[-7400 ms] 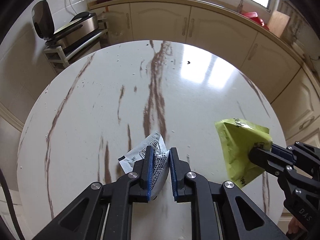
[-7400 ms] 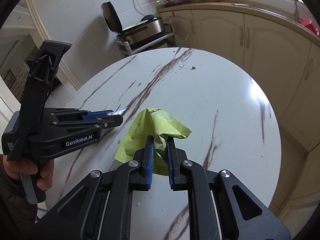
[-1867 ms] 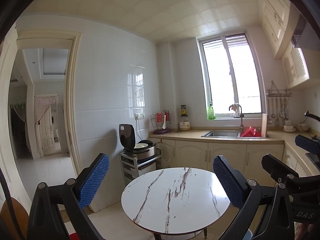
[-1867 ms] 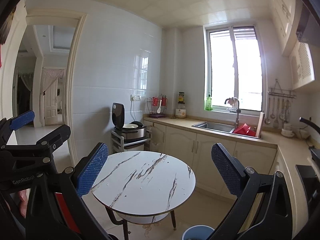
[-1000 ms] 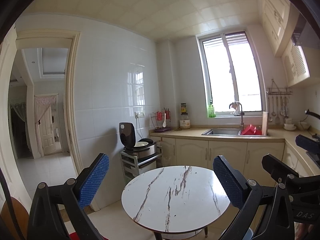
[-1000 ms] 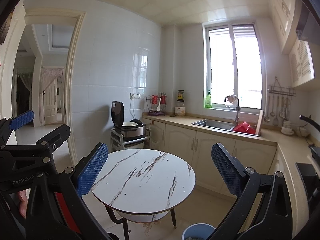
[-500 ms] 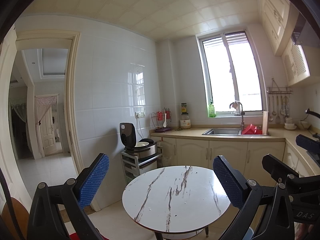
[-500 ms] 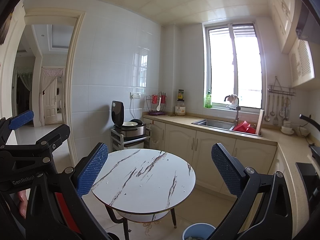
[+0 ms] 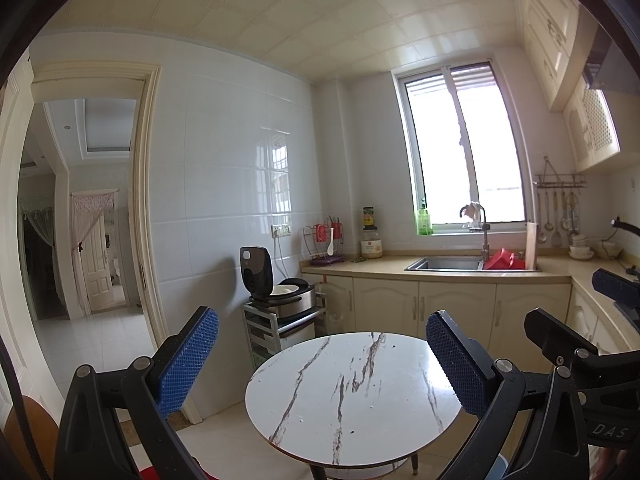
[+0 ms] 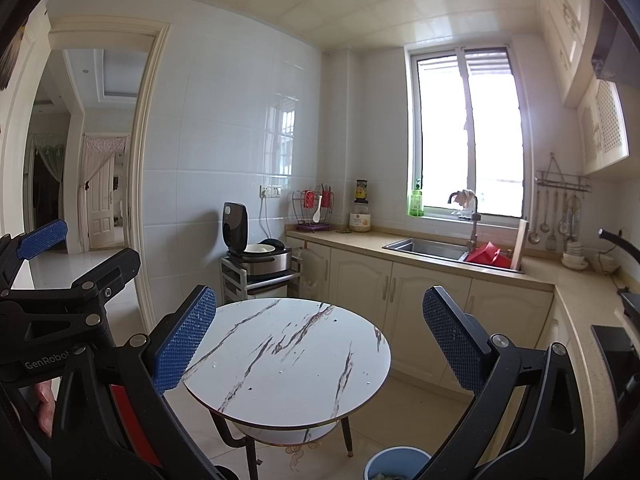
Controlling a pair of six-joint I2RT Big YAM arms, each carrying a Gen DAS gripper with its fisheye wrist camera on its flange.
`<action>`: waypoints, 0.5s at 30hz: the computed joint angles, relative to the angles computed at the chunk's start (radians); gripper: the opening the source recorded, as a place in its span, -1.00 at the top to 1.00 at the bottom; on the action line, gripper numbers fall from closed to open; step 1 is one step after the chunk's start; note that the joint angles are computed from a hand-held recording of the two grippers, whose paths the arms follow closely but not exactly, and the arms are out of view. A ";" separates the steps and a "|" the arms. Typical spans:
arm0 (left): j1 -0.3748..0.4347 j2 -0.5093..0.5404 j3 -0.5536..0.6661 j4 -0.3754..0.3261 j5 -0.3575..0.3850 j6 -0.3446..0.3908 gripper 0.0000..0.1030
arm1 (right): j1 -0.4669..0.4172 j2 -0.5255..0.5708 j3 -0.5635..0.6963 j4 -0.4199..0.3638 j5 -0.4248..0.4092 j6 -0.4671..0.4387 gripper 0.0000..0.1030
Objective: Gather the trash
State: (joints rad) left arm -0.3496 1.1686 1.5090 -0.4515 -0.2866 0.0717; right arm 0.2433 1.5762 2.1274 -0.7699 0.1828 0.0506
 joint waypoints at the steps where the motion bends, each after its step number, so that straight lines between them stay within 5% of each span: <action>1: 0.001 0.001 0.001 0.001 0.002 0.001 -0.99 | 0.000 0.001 0.002 -0.001 0.001 0.000 -1.00; 15: 0.029 0.011 0.010 -0.005 0.034 0.004 -0.99 | 0.002 0.000 -0.001 -0.005 0.002 0.003 -1.00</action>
State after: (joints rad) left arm -0.3207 1.1800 1.5192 -0.4564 -0.2528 0.0753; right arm 0.2448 1.5758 2.1265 -0.7748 0.1846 0.0534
